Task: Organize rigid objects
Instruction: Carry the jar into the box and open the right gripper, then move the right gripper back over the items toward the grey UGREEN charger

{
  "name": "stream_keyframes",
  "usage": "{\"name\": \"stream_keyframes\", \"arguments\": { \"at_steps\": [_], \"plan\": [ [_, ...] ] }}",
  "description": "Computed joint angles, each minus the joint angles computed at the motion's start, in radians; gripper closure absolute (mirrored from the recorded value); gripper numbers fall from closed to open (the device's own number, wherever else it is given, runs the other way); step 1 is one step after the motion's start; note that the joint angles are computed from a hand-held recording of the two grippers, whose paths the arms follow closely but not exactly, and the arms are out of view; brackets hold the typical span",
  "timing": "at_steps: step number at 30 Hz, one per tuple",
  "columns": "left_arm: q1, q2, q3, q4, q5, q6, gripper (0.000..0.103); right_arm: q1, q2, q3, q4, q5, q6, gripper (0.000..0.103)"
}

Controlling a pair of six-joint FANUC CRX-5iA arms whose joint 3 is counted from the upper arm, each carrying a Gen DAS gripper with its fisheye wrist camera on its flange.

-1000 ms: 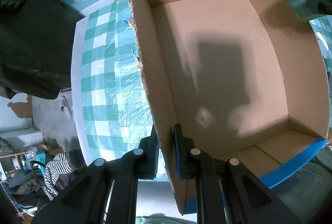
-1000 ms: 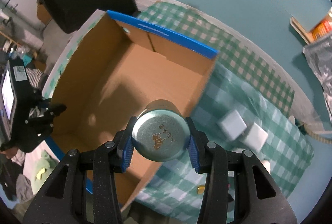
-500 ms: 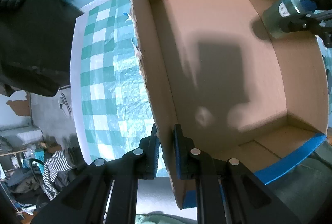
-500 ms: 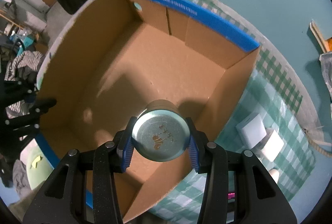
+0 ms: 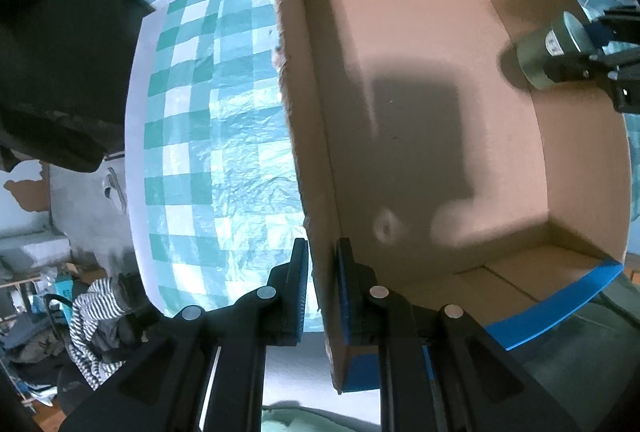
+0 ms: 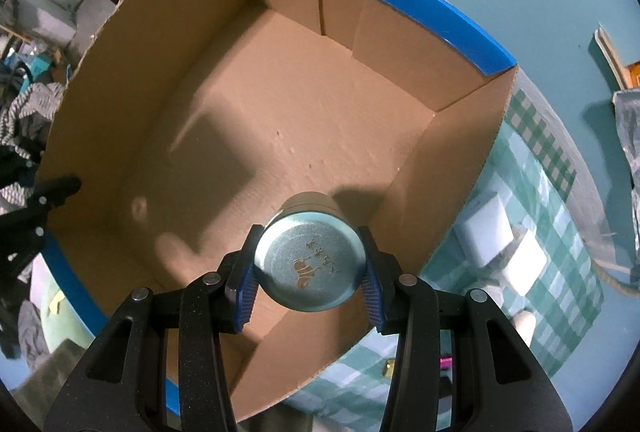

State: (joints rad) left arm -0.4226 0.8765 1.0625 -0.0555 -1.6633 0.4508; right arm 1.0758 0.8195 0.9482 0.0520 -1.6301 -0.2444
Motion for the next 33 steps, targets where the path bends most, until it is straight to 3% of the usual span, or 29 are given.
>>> {"name": "stream_keyframes", "arguments": {
  "at_steps": [13, 18, 25, 27, 33],
  "plan": [
    [-0.004, -0.038, -0.071, -0.028, 0.008, -0.008, 0.089, 0.019, -0.010, -0.013, 0.006, -0.004, -0.049, 0.059],
    [-0.002, -0.036, -0.064, -0.023, 0.000, -0.004, 0.089, 0.036, -0.031, -0.056, 0.044, 0.041, -0.072, 0.047],
    [0.001, -0.041, -0.071, -0.020, 0.006, 0.001, 0.089, 0.061, -0.042, -0.075, 0.116, 0.050, -0.114, 0.038],
    [0.001, -0.033, -0.056, -0.019, -0.006, 0.002, 0.089, 0.076, -0.050, -0.080, 0.152, 0.036, -0.134, 0.033],
    [0.001, -0.034, -0.056, -0.016, -0.001, 0.001, 0.091, 0.127, -0.093, -0.114, 0.220, -0.021, -0.250, 0.031]
  ]
}}
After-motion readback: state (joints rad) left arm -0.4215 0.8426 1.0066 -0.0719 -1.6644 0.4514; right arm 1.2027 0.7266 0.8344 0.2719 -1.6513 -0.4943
